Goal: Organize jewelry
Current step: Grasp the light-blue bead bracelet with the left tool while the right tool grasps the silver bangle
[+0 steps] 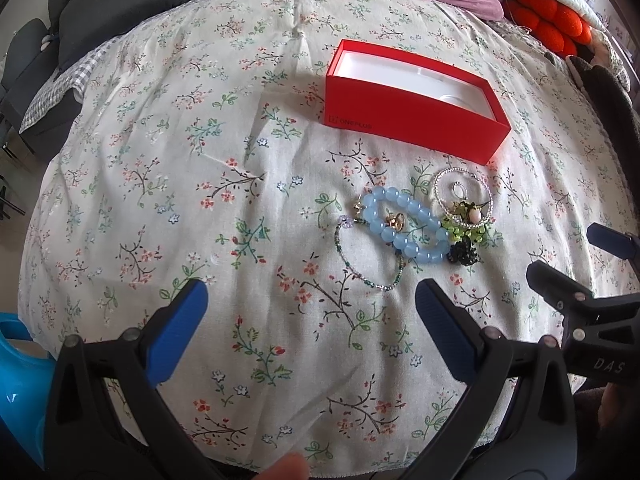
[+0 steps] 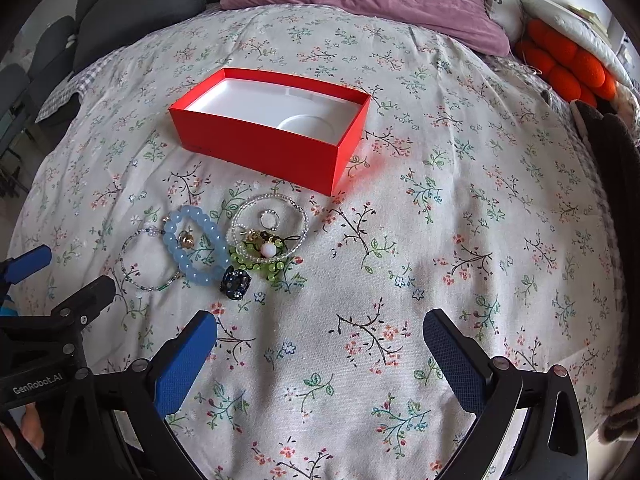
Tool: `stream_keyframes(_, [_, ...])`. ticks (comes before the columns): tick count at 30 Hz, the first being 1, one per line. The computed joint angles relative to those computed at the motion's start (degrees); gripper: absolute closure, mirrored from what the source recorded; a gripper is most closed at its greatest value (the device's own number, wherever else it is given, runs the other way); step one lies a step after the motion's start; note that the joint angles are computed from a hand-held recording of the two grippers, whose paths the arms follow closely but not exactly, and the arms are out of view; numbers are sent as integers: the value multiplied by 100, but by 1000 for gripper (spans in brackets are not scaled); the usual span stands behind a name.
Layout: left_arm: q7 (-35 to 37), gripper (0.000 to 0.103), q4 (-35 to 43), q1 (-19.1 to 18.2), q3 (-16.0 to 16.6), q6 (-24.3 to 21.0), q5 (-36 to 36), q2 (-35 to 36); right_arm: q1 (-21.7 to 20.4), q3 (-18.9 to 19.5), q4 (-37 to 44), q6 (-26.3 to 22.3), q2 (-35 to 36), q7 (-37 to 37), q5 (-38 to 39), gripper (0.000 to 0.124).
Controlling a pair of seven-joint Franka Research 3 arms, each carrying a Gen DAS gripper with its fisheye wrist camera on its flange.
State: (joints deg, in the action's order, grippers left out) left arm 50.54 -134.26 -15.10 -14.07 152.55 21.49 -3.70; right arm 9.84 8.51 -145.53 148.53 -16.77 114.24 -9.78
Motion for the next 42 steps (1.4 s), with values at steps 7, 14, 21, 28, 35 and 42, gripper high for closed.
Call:
stream_keyframes(7, [916,0,113,32,143,145,-867,47,29,-221,133,-47,74,-398,421,21])
stream_keyframes(14, [2497,18,416,52,205,256,-2460,332,61,-476,394,-276,282,-1007,1146,21])
stream_keyframes(21, [3877,43,1059,234,-20,112,-3493,967,91,-694,776,-441,706,-1728,2051,22])
stream_keyframes(28, [4423,68,1650,393,-248,-194,-3697,1549,18,-718,1037,-511,1048,-1846,2419,25])
stream_keyframes(35, [4240,78,1973,218,-234,-366,-2851,1863,8,-714,1124,-513,1142,-1828,2500,25])
stream_keyframes(42, [3756,78,2101,102,-134,-491,-1988,2011,-23,-740,1140,-541,1177,-1896,2543,25])
